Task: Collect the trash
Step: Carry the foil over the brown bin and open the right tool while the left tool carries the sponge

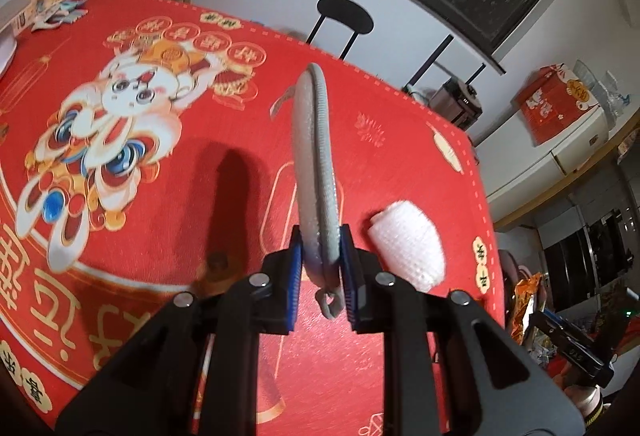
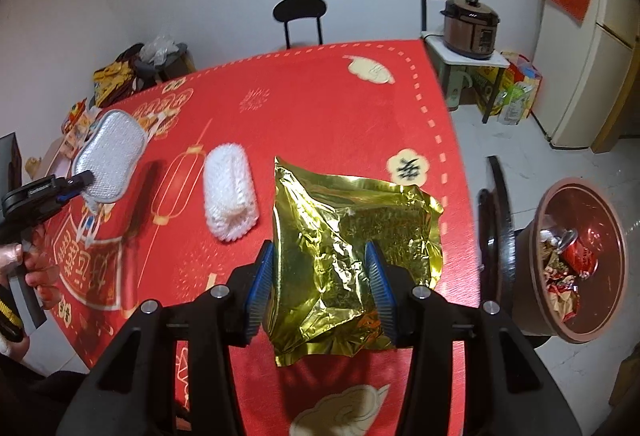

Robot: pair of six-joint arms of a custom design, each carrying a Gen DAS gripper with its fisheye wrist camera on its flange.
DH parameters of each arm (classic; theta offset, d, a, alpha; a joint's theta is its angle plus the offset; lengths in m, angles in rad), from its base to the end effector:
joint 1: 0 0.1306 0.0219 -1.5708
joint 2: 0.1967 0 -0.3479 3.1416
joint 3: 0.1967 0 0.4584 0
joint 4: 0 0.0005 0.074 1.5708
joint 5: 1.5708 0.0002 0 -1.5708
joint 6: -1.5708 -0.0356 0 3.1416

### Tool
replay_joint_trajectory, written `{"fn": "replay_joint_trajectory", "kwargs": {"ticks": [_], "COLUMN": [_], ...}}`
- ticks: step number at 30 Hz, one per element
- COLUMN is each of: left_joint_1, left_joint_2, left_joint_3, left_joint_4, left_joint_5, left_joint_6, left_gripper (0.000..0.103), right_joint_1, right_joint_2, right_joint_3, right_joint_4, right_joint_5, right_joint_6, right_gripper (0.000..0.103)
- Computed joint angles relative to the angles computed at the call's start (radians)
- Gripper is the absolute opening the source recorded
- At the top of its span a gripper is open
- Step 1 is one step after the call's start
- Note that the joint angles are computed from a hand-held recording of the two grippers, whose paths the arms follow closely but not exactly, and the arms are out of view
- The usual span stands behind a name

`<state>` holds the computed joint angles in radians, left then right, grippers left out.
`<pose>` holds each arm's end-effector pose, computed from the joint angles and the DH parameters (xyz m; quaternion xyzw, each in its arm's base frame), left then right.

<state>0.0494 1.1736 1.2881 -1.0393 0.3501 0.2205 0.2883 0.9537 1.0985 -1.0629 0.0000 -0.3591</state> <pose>0.4726 0.0106 0.4380 -0.0708 0.9327 -0.1913 0.2973 0.3836 0.1132 0.4272 0.0335 0.9466 0.1020 0.3039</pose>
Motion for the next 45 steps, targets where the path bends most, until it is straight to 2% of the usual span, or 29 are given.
{"fn": "replay_joint_trajectory", "kwargs": {"ticks": [8,12,19,22,25,27,31,34,36,39,45], "left_joint_1": [-0.043,-0.074,-0.151,-0.190,-0.227,-0.256,-0.309,-0.347,-0.377,-0.424,-0.526], "left_joint_2": [-0.021,-0.026,-0.032,-0.030,-0.022,-0.014,0.010,0.032,0.052,0.084,0.169], "left_joint_3": [0.030,0.042,0.061,0.075,0.092,0.105,0.131,0.152,0.170,0.199,0.272], "left_joint_4": [0.014,0.021,0.032,0.037,0.040,0.042,0.043,0.046,0.048,0.054,0.059], "left_joint_5": [-0.016,-0.026,-0.055,-0.074,-0.088,-0.097,-0.098,-0.089,-0.076,-0.053,0.007], "left_joint_6": [0.025,0.043,0.078,0.089,0.095,0.095,0.087,0.073,0.060,0.042,0.014], "left_gripper": [0.021,0.021,0.021,0.021,0.021,0.021,0.021,0.021,0.021,0.021,0.021], "right_joint_1": [-0.156,-0.293,-0.507,-0.571,-0.613,-0.638,-0.660,-0.665,-0.676,-0.694,-0.729], "right_joint_2": [-0.068,-0.091,-0.055,-0.026,-0.003,0.003,-0.011,-0.043,-0.073,-0.124,-0.221], "right_joint_3": [-0.020,-0.031,-0.036,-0.036,-0.030,-0.026,-0.025,-0.028,-0.031,-0.040,-0.060], "right_joint_4": [-0.007,-0.016,-0.012,-0.001,0.002,0.010,0.020,0.020,0.017,0.003,-0.038], "right_joint_5": [0.031,0.028,-0.009,-0.016,-0.018,-0.021,-0.027,-0.011,-0.004,-0.017,-0.014], "right_joint_6": [0.050,0.103,0.195,0.231,0.249,0.251,0.247,0.245,0.245,0.242,0.223], "right_gripper": [0.046,0.046,0.047,0.049,0.051,0.060,0.068,0.078,0.089,0.098,0.098]}}
